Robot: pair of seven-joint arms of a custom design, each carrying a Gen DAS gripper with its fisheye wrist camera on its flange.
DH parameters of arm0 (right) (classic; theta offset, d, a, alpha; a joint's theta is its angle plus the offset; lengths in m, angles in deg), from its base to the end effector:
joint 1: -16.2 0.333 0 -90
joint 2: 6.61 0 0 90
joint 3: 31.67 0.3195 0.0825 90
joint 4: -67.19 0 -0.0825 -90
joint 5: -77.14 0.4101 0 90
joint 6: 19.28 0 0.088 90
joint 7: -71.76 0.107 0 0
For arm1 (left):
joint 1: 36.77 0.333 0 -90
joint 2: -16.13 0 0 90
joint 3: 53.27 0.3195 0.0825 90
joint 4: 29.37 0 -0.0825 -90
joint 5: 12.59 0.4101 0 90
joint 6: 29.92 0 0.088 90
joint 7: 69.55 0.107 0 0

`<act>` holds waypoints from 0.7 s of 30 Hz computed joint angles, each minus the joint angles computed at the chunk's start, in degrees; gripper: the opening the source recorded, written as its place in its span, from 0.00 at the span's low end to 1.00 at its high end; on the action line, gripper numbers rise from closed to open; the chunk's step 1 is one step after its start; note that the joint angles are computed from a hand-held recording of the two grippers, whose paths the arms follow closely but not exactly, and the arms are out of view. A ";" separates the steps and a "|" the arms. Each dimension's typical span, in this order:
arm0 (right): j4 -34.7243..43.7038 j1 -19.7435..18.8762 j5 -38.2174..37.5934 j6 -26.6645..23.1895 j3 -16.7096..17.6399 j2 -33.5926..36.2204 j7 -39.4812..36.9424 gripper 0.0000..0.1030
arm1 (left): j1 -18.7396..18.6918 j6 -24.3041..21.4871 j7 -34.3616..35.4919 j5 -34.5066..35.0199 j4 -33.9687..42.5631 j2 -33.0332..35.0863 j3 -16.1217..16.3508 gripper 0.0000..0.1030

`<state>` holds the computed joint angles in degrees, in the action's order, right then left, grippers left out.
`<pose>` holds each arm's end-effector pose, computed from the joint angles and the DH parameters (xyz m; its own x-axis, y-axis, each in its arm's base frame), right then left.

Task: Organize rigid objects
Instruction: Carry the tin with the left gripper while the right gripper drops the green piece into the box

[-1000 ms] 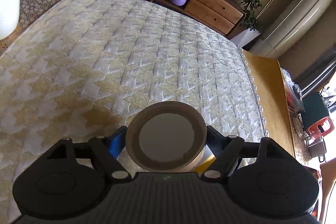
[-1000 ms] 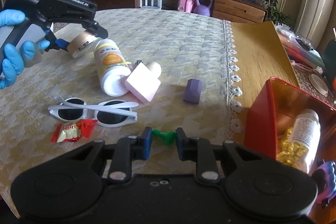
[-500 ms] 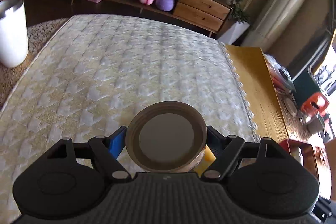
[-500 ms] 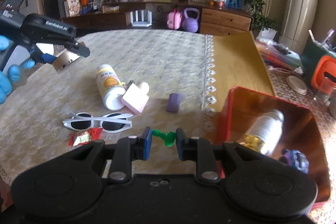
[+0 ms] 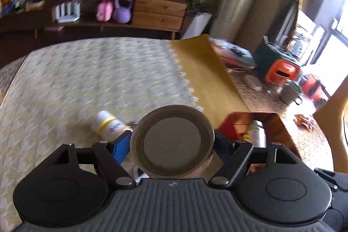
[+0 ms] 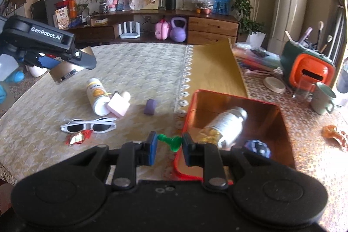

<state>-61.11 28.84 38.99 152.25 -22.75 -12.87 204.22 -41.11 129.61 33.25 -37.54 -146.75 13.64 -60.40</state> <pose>0.5124 0.2522 0.4949 0.2512 -0.9679 0.0109 -0.6002 -0.1646 -0.7827 0.6027 -0.1040 0.5398 -0.1701 -0.9583 0.2298 -0.7195 -0.0385 -0.6934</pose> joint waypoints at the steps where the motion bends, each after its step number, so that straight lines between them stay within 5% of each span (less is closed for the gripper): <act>1: -0.57 -0.25 -0.24 0.23 -0.13 -0.61 0.39 0.22 | -0.34 0.06 0.08 0.24 -0.04 -0.20 -0.35 0.77; 21: -7.14 -10.00 -0.45 2.42 1.81 -4.99 2.22 0.22 | -6.46 -2.46 0.22 7.02 5.00 5.30 -4.95 0.77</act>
